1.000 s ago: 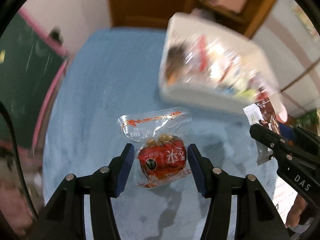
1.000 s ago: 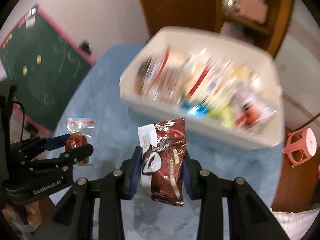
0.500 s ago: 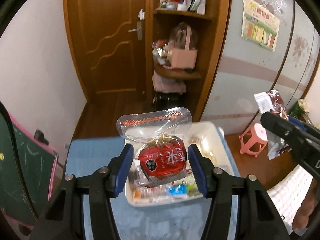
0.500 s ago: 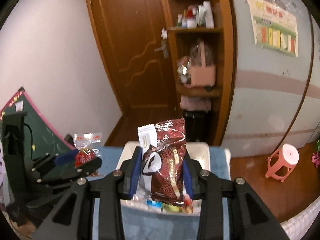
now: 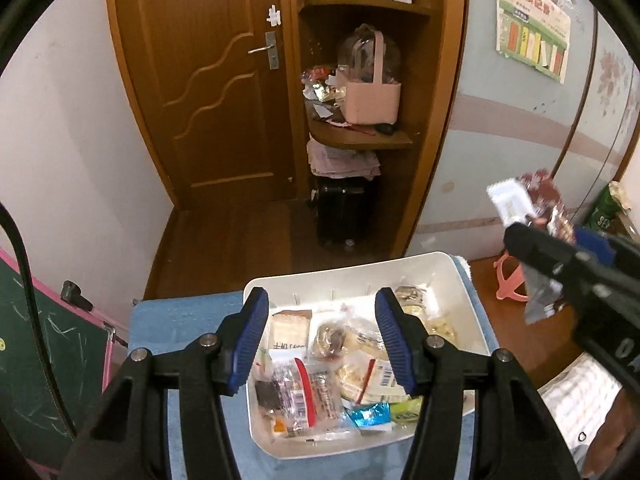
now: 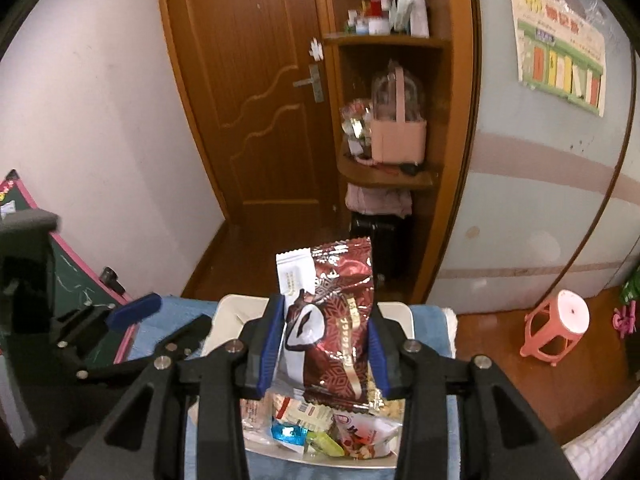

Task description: Organize snacks

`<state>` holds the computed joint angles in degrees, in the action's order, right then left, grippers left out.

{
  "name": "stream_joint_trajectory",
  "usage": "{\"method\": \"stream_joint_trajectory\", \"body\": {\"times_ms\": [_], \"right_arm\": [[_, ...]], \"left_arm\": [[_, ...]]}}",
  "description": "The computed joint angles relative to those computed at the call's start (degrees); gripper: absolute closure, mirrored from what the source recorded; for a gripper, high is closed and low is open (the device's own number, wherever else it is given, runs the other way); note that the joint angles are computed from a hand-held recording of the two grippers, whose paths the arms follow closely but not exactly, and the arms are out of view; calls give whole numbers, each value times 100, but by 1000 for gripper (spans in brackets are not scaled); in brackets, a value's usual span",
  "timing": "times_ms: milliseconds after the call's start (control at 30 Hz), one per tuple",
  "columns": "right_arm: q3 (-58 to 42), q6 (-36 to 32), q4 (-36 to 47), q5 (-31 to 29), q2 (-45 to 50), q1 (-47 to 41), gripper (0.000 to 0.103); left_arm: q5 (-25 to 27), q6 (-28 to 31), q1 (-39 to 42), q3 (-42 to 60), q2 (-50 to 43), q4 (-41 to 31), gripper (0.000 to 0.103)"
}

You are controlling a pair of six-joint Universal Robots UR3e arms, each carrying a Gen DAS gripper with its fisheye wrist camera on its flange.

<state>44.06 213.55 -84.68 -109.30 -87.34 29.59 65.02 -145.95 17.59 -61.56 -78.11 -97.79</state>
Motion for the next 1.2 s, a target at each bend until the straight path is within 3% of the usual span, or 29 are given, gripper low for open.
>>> {"method": "stream_joint_trajectory", "body": {"times_ms": [100,167,300,367,767,1000,1100,1200], "right_arm": [[222,-53,-87,303,4,-178,60],[345,-59,-164,441,-14,-224,55],[617,55,-340,371,-113,-174,43],[687,101,-367,350,-145,-165,43],[833,225,-360,221,-184,23,43],[915,563,-167,170,-370,284,43],[936,844,21,149,-506,481,43],[891,1119,185,83,-586,752,43]], "left_arm": [[196,-224,-168,-45,-212,333,45],[307,-323,-191,-110,-225,447,22],[213,-247,31,-296,-96,483,17],[146,-149,91,-157,-172,221,10],[284,170,141,-445,218,-58,1],[38,651,653,-39,518,-1189,1],[-190,1217,1230,85,878,-1923,1],[-523,2250,2277,546,1263,-3254,1]]}}
